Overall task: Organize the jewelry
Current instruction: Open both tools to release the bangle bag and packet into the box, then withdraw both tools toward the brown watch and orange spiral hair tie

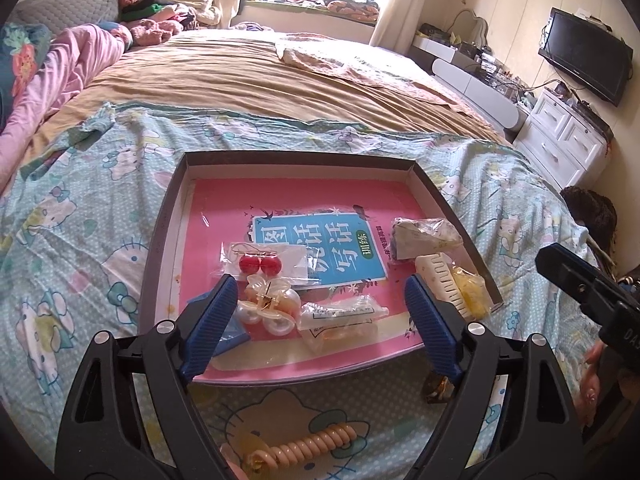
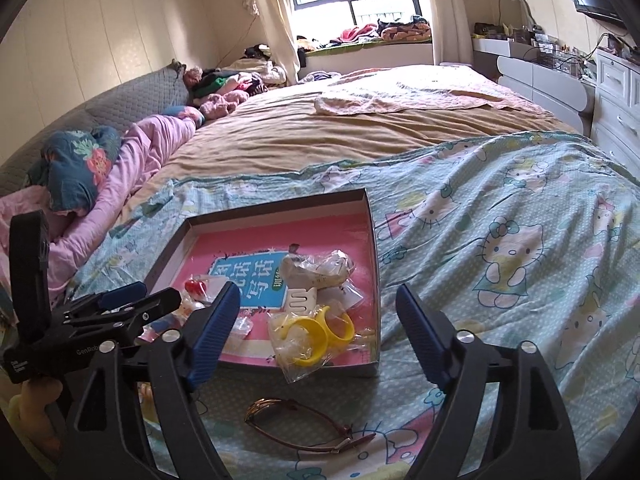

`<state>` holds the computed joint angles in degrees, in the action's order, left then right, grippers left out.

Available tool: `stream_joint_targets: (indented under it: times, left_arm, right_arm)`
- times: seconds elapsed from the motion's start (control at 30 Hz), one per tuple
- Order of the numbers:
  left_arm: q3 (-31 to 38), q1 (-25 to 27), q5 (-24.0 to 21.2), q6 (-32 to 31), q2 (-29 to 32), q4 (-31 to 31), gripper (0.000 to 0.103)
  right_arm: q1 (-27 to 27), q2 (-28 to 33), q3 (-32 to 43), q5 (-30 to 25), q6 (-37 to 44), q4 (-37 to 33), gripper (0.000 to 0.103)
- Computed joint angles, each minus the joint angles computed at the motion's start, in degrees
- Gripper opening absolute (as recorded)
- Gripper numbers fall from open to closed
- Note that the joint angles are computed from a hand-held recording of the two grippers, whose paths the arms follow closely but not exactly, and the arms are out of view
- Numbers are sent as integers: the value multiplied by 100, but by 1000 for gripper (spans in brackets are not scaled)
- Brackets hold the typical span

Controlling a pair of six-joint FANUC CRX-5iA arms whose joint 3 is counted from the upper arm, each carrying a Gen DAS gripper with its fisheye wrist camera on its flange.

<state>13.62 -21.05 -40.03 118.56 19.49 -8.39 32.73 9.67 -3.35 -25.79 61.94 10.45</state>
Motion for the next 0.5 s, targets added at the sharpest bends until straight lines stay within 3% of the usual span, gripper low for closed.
stream_joint_targets:
  times: [0.23, 0.5]
  left_arm:
    - [-70, -50, -145, 333, -235, -325, 92]
    - [-232, -116, -423, 609, -513, -683, 93]
  right_arm:
    - [13, -243, -180, 152, 272, -121, 84]
    - [54, -441, -339, 170, 633, -333, 87]
